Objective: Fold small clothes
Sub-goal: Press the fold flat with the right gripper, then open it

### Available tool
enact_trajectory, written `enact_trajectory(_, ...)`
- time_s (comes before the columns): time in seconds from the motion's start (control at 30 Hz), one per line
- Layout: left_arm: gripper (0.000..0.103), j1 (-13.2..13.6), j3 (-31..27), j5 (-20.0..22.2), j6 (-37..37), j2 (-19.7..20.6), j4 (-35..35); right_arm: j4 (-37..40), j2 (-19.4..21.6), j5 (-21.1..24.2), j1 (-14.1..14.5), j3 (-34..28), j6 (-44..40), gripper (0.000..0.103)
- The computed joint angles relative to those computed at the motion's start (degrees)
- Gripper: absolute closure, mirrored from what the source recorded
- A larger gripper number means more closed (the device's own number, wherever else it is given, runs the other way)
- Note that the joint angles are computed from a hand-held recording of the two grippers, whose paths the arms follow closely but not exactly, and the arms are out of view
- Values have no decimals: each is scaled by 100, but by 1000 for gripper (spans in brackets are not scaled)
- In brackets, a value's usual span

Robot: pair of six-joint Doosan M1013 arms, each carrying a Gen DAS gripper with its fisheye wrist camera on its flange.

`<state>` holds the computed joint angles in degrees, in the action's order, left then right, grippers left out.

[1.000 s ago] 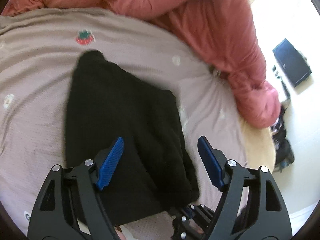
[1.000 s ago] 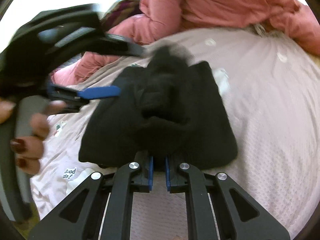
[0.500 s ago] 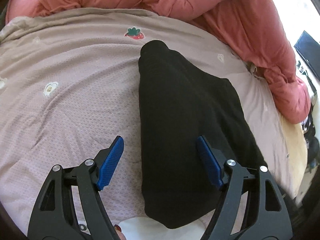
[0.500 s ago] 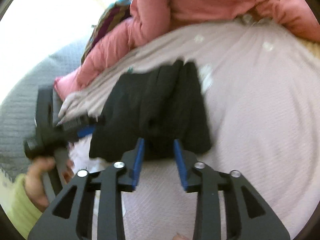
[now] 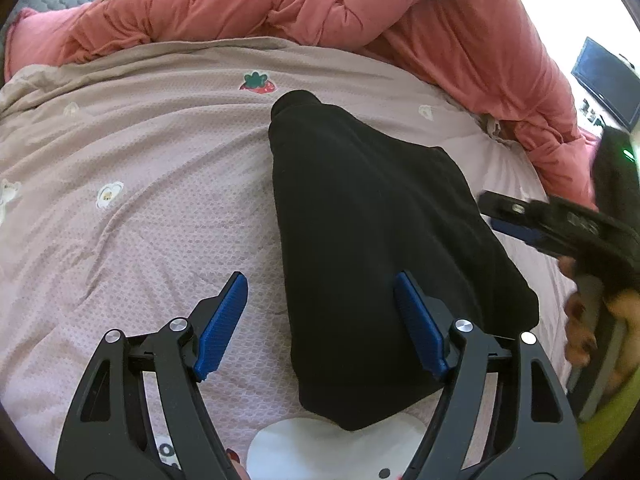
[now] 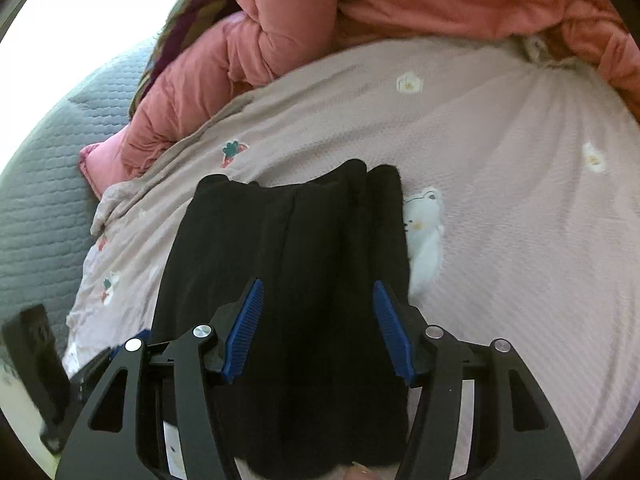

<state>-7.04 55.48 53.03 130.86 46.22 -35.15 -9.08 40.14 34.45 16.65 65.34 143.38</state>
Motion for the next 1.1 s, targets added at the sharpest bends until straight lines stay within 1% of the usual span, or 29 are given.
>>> enact_trajectory(0.07,35,6,13,0,91,-8,-46,116,110,183,-29,-163,-45,47)
enact_trajectory(0.17,35,16,37,-17,227,-14,-136,230,186,192,-52,-240,-105,47)
enact_trajectory(0.23,35,26,42,-12,298,-7,-206,153,222,207,-47,-291,-62,47)
enact_trajectory(0.3,34,42,23,35,299,11,-259,52,247,207,-29,-331,-14,54)
enact_trajectory(0.37,33,49,-14,85,281,32,-280,-110,271,234,6,-396,4,65)
enact_trajectory(0.4,33,47,-18,87,279,33,-273,-246,268,237,29,-408,38,68)
enact_trajectory(0.47,33,45,-12,84,281,24,-275,-466,273,249,71,-448,54,79)
enact_trajectory(0.53,33,43,-3,92,279,15,-276,-604,280,244,99,-472,56,87)
enact_trajectory(0.57,33,42,8,86,287,3,-272,-664,279,244,113,-484,47,88)
enact_trajectory(0.77,33,50,13,188,392,-32,-389,-1240,80,7,146,-264,486,90)
enact_trajectory(0.93,32,37,44,380,526,-56,-516,-1666,58,368,148,-265,703,90)
enact_trajectory(1.03,30,9,40,438,503,-34,-443,-1504,235,868,129,-446,542,89)
enact_trajectory(1.1,29,-2,45,447,464,-16,-402,-1574,321,958,146,-478,579,87)
